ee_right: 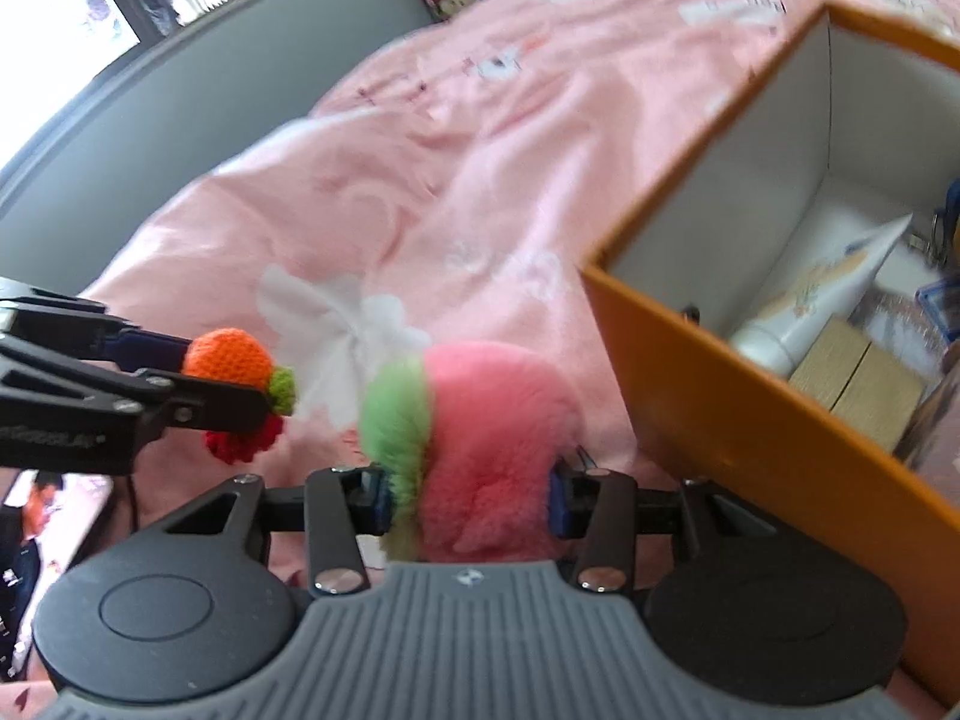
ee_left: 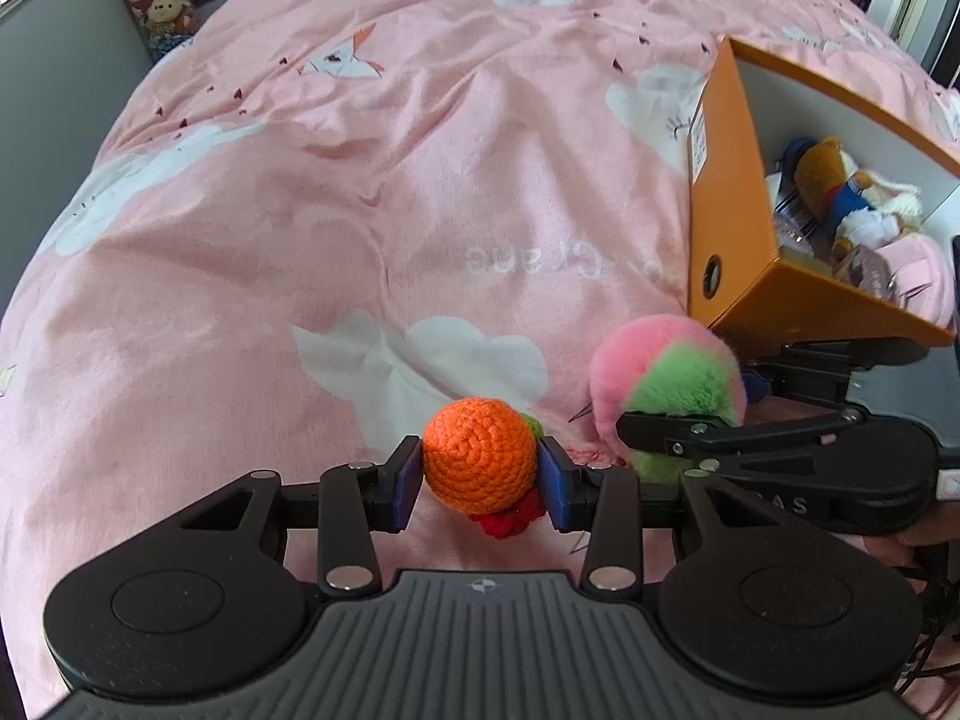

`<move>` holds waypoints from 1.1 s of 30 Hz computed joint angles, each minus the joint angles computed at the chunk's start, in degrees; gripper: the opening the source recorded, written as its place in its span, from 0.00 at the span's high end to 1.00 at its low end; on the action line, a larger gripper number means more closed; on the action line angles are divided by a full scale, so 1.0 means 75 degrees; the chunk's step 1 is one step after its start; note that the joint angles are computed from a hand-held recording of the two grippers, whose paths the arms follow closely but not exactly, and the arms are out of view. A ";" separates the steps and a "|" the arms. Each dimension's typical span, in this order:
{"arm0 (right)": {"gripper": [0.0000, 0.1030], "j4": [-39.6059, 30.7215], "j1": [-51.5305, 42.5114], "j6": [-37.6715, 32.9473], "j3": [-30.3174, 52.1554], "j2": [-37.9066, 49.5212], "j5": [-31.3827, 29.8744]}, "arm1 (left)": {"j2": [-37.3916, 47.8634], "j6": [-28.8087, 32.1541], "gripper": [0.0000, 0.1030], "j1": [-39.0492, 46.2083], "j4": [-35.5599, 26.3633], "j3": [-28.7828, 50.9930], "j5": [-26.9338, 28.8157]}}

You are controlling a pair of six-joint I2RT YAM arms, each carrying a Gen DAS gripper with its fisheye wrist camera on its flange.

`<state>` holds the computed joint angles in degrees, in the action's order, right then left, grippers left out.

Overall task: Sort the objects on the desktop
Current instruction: 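Carry the pompom and crocheted ball over the shoebox with both grippers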

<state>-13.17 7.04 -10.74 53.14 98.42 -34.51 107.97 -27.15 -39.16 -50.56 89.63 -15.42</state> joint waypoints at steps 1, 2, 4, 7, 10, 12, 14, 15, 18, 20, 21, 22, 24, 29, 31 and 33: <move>0.54 -0.0005 -0.0053 -0.0065 -0.0098 -0.0210 -0.0087 | -0.0059 -0.0041 0.55 -0.0051 -0.0011 0.0007 -0.0049; 0.54 0.0046 -0.0097 -0.0098 -0.0210 -0.0416 -0.0174 | -0.0124 -0.0080 0.55 -0.0104 -0.0022 0.0015 -0.0095; 0.54 0.0042 -0.0220 -0.0169 -0.0357 -0.0778 -0.0366 | -0.0228 -0.0149 0.55 -0.0220 -0.0049 0.0052 -0.0206; 0.55 0.0030 -0.0494 -0.0194 -0.0549 -0.1323 -0.0709 | -0.0368 -0.0250 0.55 -0.0425 -0.0059 0.0155 -0.0417; 0.55 0.0006 -0.0884 -0.0158 -0.0689 -0.1870 -0.1124 | -0.0455 -0.0326 0.55 -0.0570 0.0012 0.0336 -0.0527; 0.55 -0.0010 -0.1183 -0.0104 -0.0716 -0.2168 -0.1456 | -0.0460 -0.0312 0.55 -0.0677 0.0106 0.0526 -0.0588; 0.55 0.0005 -0.1470 -0.0013 -0.0688 -0.2411 -0.1736 | -0.0370 -0.0211 0.55 -0.0799 0.0194 0.0826 -0.0689; 0.55 0.0011 -0.1624 0.0020 -0.0654 -0.2519 -0.1859 | -0.0314 -0.0146 0.55 -0.0854 0.0246 0.0989 -0.0727; 0.55 0.0043 -0.2135 0.0163 -0.0427 -0.2685 -0.2231 | -0.0096 0.0106 0.55 -0.0980 0.0461 0.1530 -0.0728; 0.56 0.0208 -0.2408 0.0298 -0.0279 -0.2711 -0.2360 | 0.0165 0.0293 0.55 -0.1049 0.0517 0.2002 -0.0726; 0.56 0.0309 -0.2531 0.0377 -0.0205 -0.2694 -0.2402 | 0.0318 0.0387 0.55 -0.1083 0.0524 0.2251 -0.0736; 0.56 0.0397 -0.2651 0.0453 -0.0120 -0.2657 -0.2428 | 0.0486 0.0497 0.55 -0.1103 0.0533 0.2511 -0.0717; 0.58 0.0604 -0.2877 0.0618 0.0066 -0.2528 -0.2402 | 0.0826 0.0693 0.55 -0.1122 0.0566 0.2985 -0.0646; 0.70 0.0793 -0.3195 0.0717 0.0667 -0.1865 -0.2091 | 0.1816 0.1144 0.55 -0.1098 0.0706 0.4139 -0.0261; 0.70 0.0674 -0.3187 0.0632 0.0948 -0.1519 -0.1825 | 0.2408 0.1234 0.55 -0.1071 0.0534 0.4837 -0.0070; 0.72 0.0559 -0.3211 0.0569 0.1177 -0.1194 -0.1565 | 0.3015 0.1294 0.55 -0.1034 0.0202 0.5604 0.0097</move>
<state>-8.98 -17.04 -6.47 61.96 89.47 -46.25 130.59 -17.44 -46.91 -49.05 131.66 -14.69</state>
